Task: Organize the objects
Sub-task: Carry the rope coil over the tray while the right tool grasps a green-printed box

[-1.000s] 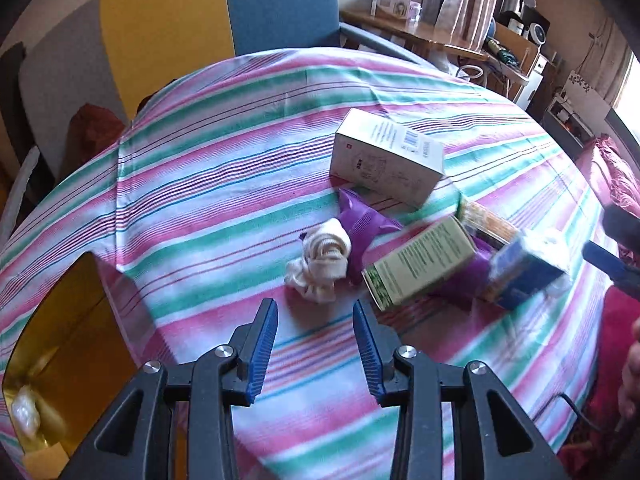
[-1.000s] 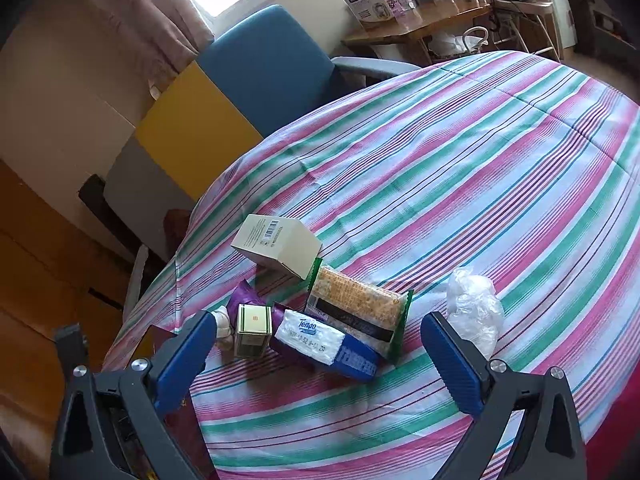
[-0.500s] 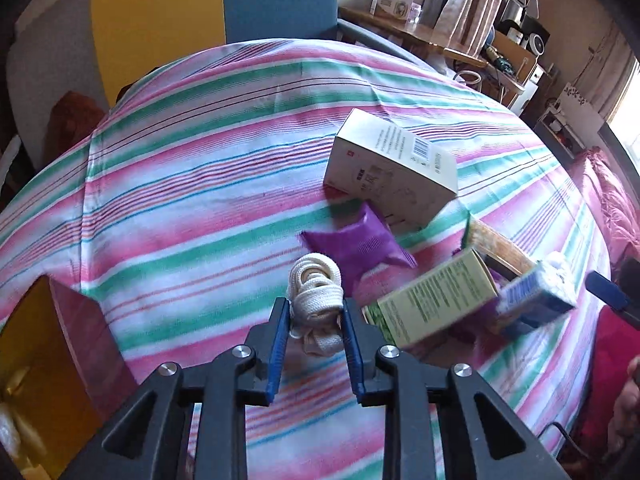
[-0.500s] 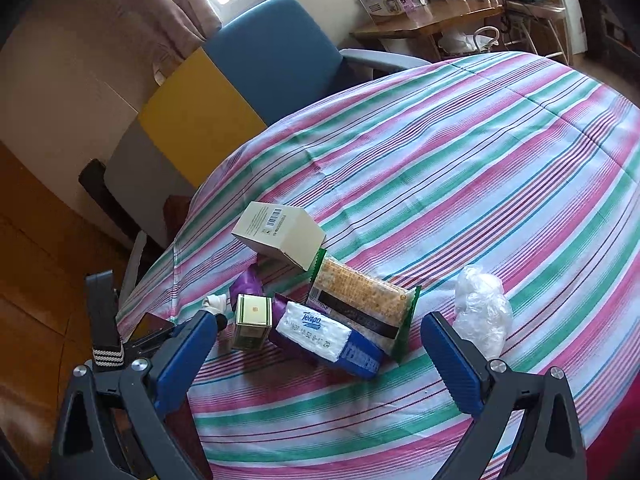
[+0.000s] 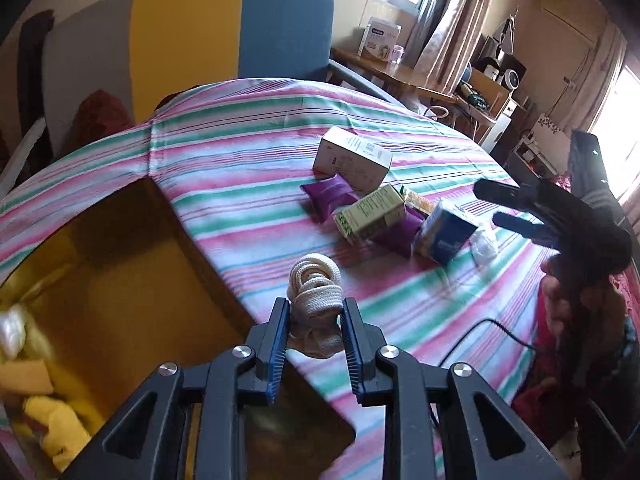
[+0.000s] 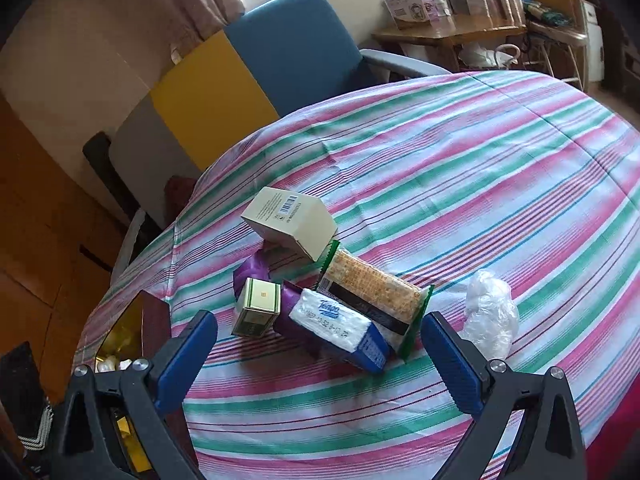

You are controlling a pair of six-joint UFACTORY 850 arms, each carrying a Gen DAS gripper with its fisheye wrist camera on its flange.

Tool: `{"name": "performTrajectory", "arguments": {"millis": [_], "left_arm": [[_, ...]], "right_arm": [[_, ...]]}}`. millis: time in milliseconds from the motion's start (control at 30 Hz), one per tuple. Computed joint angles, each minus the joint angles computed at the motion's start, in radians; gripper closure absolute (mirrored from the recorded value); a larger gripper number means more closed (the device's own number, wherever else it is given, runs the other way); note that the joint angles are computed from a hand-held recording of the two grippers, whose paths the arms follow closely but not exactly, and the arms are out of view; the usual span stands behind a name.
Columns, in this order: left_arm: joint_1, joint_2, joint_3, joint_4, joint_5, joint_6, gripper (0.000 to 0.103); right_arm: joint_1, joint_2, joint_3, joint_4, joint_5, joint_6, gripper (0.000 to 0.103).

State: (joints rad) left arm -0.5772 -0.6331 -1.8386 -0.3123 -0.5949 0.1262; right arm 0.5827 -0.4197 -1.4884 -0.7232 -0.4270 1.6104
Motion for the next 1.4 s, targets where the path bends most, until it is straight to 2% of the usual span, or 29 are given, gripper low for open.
{"name": "performTrajectory", "arguments": {"millis": [100, 200, 300, 467, 500, 533, 600, 700, 767, 867, 967, 1067, 1233, 1333, 1400], "left_arm": [[0.021, 0.074, 0.112, -0.043, 0.031, 0.019, 0.077], [0.039, 0.124, 0.192, -0.067, 0.052, 0.014, 0.077], [0.059, 0.178, 0.271, -0.097, 0.080, 0.009, 0.077], [0.090, 0.254, 0.374, -0.136, 0.121, 0.013, 0.077], [0.096, 0.264, 0.388, -0.146, 0.128, 0.018, 0.077], [0.102, 0.275, 0.403, -0.159, 0.136, 0.023, 0.077], [0.115, 0.289, 0.427, -0.182, 0.146, 0.031, 0.077], [0.129, 0.305, 0.456, -0.206, 0.161, 0.041, 0.077], [0.135, 0.314, 0.470, -0.221, 0.168, 0.047, 0.077], [0.137, 0.326, 0.490, -0.233, 0.184, 0.043, 0.077], [0.138, 0.343, 0.514, -0.232, 0.196, 0.028, 0.077], [0.144, 0.362, 0.535, -0.211, 0.205, -0.010, 0.077], [0.157, 0.401, 0.565, -0.130, 0.225, -0.109, 0.077], [0.178, 0.409, 0.556, -0.053, 0.227, -0.195, 0.077], [0.191, 0.401, 0.535, -0.020, 0.220, -0.236, 0.077]], "right_arm": [[0.009, -0.039, -0.074, 0.105, -0.010, -0.186, 0.000], [0.016, -0.138, -0.242, 0.220, -0.087, -0.427, 0.000], [0.006, -0.288, -0.470, 0.361, -0.205, -0.650, 0.001], [-0.009, -0.523, -0.817, 0.487, -0.430, -0.820, 0.001], [-0.013, -0.531, -0.823, 0.536, -0.439, -0.840, 0.003], [-0.016, -0.514, -0.788, 0.612, -0.415, -0.881, 0.003], [-0.013, -0.439, -0.655, 0.758, -0.321, -0.991, 0.004], [0.007, -0.353, -0.508, 0.917, -0.261, -1.140, 0.004], [0.024, -0.310, -0.440, 0.913, -0.242, -1.151, 0.004], [0.049, -0.289, -0.411, 0.741, -0.263, -1.033, 0.005], [0.063, -0.301, -0.428, 0.610, -0.304, -0.953, 0.013], [0.072, -0.348, -0.500, 0.483, -0.366, -0.923, 0.023], [0.082, -0.437, -0.630, 0.315, -0.427, -0.905, 0.024], [0.074, -0.506, -0.723, 0.310, -0.453, -0.955, 0.025], [0.068, -0.532, -0.753, 0.337, -0.463, -0.993, 0.048]]}}
